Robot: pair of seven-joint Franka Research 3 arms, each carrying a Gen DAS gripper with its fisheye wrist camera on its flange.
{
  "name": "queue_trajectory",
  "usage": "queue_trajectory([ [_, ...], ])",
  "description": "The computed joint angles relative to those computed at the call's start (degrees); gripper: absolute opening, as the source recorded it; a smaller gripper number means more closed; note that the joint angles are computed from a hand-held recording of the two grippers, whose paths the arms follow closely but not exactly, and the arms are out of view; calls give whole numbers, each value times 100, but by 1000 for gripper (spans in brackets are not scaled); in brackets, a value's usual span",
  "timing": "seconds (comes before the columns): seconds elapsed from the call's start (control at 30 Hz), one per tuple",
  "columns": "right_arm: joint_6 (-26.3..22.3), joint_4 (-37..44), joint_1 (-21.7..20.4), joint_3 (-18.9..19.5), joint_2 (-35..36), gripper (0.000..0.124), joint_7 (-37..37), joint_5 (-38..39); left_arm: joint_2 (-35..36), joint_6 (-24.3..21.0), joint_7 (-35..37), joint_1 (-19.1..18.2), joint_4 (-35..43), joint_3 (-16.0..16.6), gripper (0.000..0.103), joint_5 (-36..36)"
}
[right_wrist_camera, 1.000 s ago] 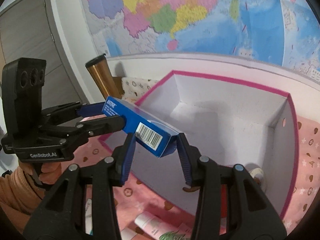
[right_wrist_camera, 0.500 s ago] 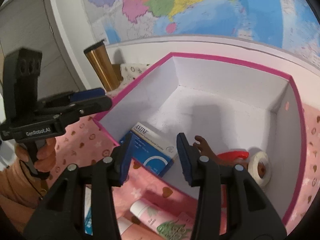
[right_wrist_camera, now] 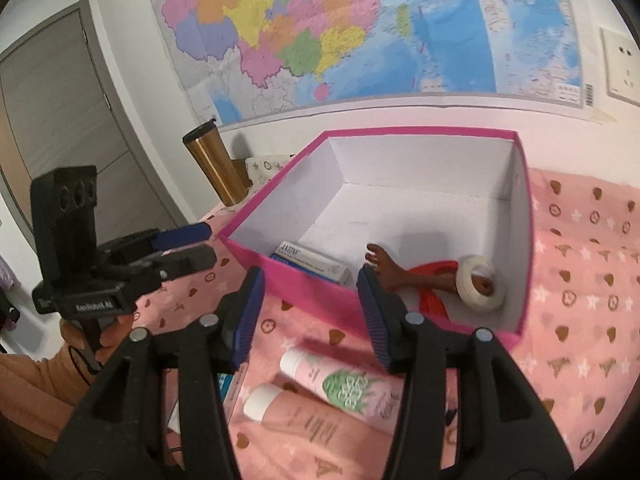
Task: Organize rigid objects
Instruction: 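Move the right gripper to the white-and-green aloe tube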
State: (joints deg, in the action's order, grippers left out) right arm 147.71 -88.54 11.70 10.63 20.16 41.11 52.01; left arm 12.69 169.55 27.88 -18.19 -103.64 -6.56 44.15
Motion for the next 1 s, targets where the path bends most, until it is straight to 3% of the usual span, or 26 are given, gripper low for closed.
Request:
queue_trajectory([
  [0.2, 132, -643, -97, -25, -388, 51, -205, 472, 64, -88, 207, -11, -84, -200, 62, -392],
  [0.47, 197, -1301, -46, -236, -663, 51, -11, 512, 224, -326, 428, -164, -64, -255, 62, -737],
  [0.63, 258, -1513, -36, -323, -704, 51, 222, 431, 406, -458, 877, -113, 20, -421, 62, -1241],
  [1.0, 262, -1582, -116, -343, -639, 51, 444, 396, 630, -753, 1292, -229, 237, -444, 62, -1707],
])
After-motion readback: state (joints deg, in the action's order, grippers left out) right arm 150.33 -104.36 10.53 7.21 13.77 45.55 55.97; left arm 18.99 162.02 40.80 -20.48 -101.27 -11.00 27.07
